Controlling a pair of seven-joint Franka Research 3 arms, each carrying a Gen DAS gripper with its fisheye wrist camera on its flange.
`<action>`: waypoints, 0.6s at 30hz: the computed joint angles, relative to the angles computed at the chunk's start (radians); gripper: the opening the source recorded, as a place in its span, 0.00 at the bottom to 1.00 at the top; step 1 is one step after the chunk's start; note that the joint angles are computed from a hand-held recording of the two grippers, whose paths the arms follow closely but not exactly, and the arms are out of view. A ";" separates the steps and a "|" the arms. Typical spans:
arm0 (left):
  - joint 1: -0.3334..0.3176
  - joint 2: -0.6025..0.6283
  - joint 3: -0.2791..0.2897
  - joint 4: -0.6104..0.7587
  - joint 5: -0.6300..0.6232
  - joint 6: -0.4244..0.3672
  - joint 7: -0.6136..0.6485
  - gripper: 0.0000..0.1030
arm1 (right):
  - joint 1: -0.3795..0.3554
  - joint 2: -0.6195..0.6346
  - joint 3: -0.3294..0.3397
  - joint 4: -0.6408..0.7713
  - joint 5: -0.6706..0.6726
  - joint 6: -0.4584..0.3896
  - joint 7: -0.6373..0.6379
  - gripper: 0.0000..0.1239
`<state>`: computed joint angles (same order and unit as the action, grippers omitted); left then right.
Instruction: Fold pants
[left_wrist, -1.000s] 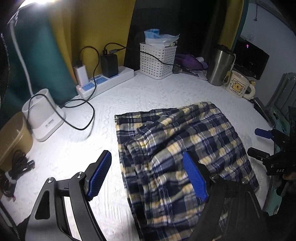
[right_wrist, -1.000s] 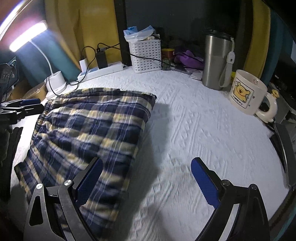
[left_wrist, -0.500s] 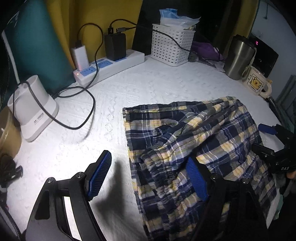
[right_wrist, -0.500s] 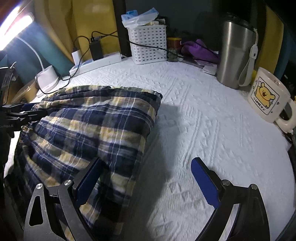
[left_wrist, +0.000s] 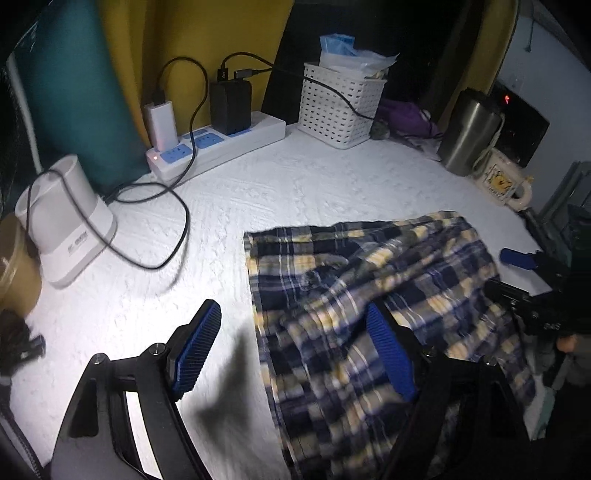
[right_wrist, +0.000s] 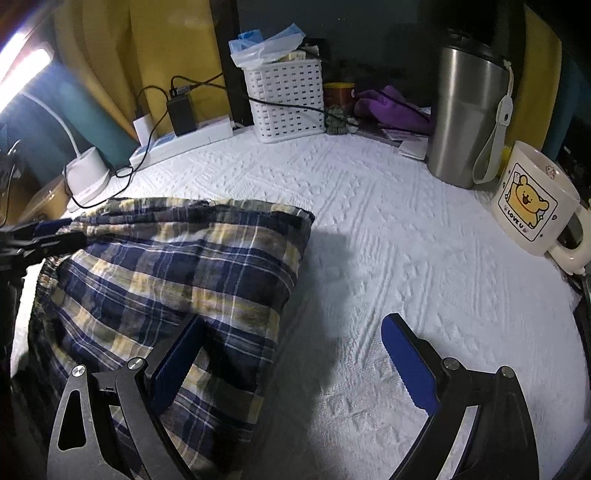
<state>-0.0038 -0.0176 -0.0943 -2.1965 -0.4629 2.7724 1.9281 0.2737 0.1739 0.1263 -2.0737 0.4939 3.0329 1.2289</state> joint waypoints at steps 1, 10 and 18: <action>0.000 -0.010 0.001 -0.011 -0.020 -0.002 0.002 0.79 | -0.002 -0.002 0.003 0.000 0.007 -0.001 -0.004 0.78; -0.004 0.015 0.010 0.004 -0.142 -0.080 0.059 0.79 | -0.033 0.008 0.046 0.033 0.187 -0.058 -0.152 0.78; 0.013 0.049 -0.020 0.050 -0.150 -0.106 0.105 0.79 | -0.024 0.026 0.044 0.053 0.237 -0.072 -0.200 0.78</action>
